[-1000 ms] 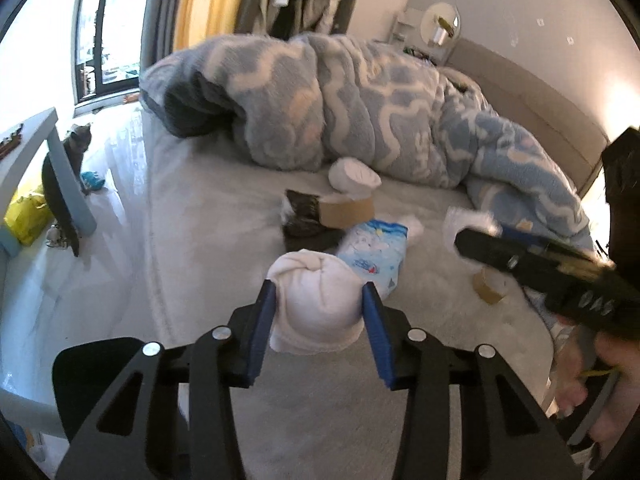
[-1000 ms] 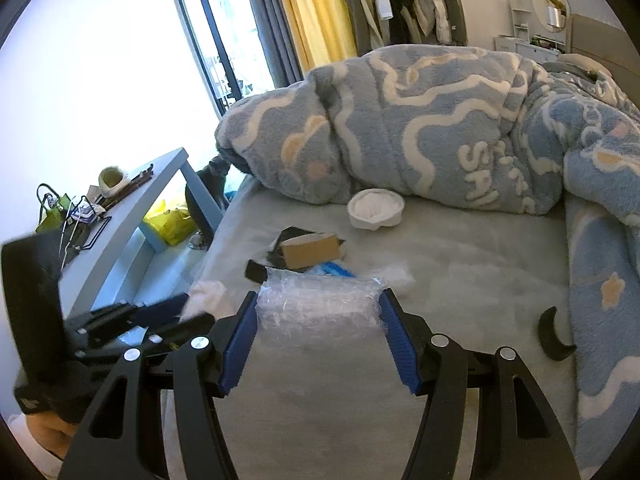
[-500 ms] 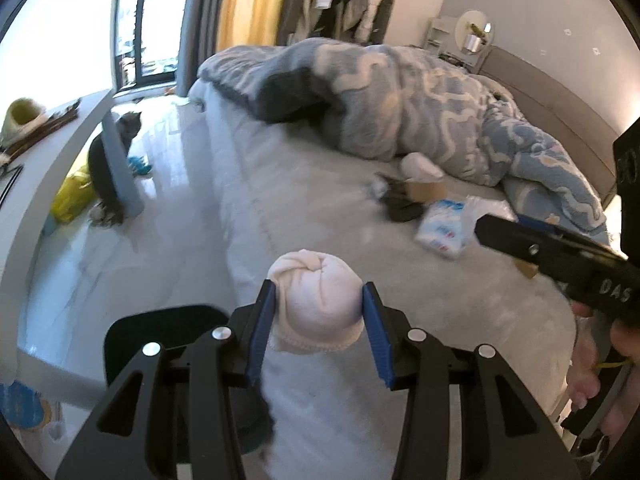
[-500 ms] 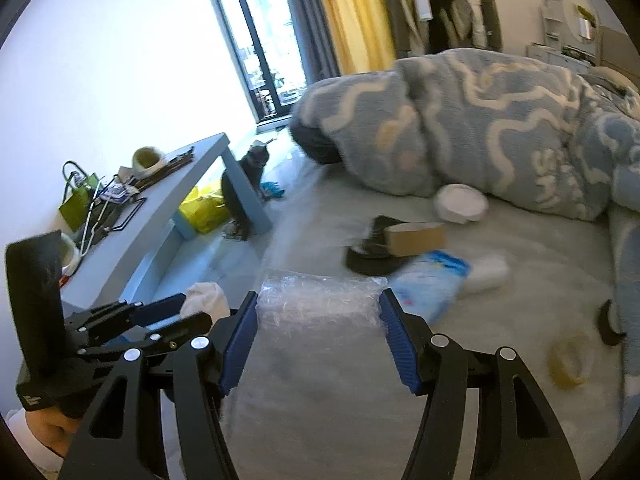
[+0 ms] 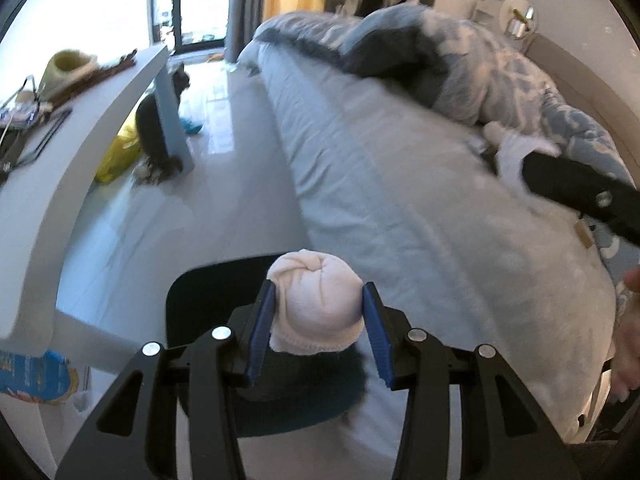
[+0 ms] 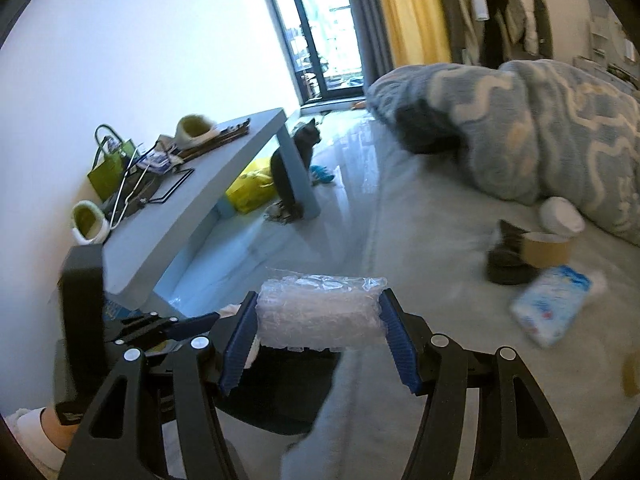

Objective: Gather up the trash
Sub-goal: 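Carry the sock ball and bubble-wrap bag with both tools over the green bin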

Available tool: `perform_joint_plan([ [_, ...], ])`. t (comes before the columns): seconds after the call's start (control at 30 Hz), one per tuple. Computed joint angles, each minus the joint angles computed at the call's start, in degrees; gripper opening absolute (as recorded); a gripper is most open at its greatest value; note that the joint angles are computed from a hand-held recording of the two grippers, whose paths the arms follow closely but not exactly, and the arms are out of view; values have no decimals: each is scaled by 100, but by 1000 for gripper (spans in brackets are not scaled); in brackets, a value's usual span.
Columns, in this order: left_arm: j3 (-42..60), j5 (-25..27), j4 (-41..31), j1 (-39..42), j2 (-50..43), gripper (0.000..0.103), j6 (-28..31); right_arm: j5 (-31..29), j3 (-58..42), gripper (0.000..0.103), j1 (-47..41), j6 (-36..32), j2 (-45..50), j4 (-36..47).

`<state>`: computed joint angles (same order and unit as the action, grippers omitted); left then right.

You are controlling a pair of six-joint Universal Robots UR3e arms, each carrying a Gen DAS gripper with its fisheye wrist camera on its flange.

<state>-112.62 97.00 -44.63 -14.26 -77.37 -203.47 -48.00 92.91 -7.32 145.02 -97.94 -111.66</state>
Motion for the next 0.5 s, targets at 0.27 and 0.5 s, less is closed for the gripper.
perform_joint_plan([
  [0.27,-861,-447,-479,806,782,47,466,-520,55,62,956,560,295,-690],
  [0.5,-1403,-1049,-931,1531,1272,48,926,-1195,-60,62,1581,931,812,-980],
])
